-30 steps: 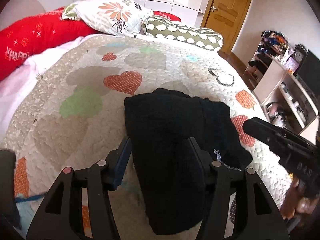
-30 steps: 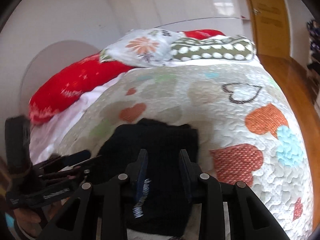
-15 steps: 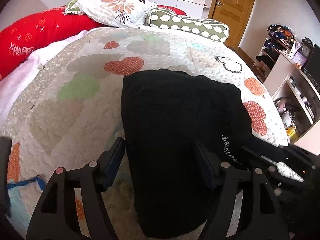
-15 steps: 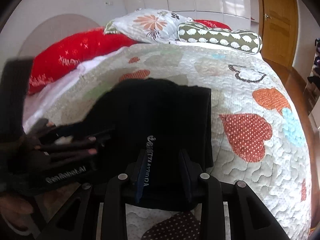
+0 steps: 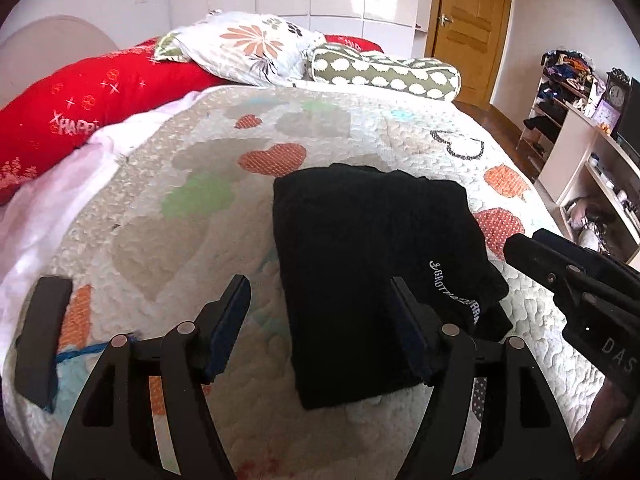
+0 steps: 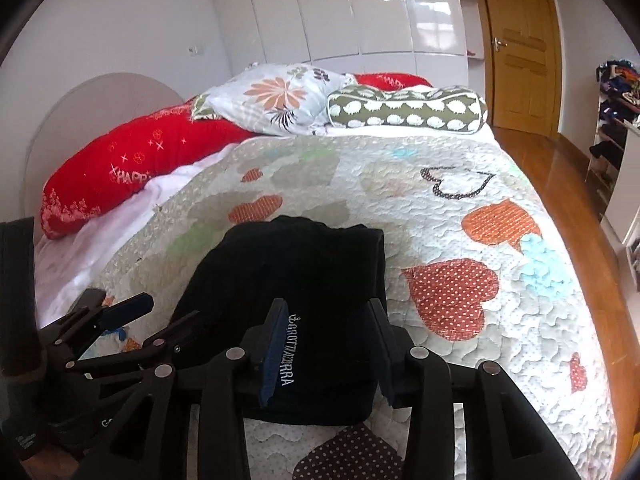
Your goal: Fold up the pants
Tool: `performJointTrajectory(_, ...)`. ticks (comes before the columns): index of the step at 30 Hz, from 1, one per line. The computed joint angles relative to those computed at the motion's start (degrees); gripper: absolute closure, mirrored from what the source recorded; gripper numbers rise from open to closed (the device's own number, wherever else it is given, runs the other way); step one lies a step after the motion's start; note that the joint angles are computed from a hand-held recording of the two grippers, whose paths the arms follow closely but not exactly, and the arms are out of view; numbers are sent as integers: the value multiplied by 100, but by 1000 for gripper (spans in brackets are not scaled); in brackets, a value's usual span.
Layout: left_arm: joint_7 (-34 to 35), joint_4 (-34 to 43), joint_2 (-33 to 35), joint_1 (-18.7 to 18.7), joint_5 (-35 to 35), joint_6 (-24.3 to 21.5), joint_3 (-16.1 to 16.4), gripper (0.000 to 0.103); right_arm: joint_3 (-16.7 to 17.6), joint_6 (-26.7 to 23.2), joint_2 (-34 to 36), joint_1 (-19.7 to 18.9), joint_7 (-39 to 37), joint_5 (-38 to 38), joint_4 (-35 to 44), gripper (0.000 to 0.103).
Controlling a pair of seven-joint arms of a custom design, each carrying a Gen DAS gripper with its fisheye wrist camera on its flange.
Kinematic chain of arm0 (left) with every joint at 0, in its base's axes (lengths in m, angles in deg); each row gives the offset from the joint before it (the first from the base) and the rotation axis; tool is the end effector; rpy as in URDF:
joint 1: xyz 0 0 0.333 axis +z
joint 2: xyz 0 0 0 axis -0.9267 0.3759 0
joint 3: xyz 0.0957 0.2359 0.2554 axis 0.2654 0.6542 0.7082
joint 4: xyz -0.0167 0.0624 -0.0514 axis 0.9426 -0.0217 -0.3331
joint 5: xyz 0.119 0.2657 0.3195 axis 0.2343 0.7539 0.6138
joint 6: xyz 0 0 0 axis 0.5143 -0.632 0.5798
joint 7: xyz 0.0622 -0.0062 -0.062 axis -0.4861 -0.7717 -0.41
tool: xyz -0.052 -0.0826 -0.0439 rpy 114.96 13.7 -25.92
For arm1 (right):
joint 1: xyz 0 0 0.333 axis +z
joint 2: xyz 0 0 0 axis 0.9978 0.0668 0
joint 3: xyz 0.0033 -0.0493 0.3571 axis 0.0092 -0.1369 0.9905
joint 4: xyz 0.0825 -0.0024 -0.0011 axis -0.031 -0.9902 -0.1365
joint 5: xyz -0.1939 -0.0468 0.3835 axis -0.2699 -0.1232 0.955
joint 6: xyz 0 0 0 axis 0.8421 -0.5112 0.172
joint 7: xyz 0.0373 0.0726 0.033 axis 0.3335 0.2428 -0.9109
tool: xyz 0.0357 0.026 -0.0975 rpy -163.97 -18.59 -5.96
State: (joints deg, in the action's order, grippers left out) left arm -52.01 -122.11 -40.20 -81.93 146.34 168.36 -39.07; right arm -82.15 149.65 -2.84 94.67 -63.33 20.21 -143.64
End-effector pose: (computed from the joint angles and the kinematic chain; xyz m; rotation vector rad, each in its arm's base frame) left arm 0.5100 -0.2596 0.3535 -2.0089 1.4120 -0.6057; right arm 0.5808 0.0688 0.3732 -1.9653 1.2126 -0.3155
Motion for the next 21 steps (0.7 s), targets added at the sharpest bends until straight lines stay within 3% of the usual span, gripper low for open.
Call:
performJointTrajectory(8, -355, -233, -392, -108, 281, -436, -182, 33, -85, -69, -367, 2, -247, 255, -299, 60)
performJointTrajectory(21, -479, -434, -665, -158, 299, -707, -367, 33, -196, -139, -748, 92, -353, 287, -650, 58)
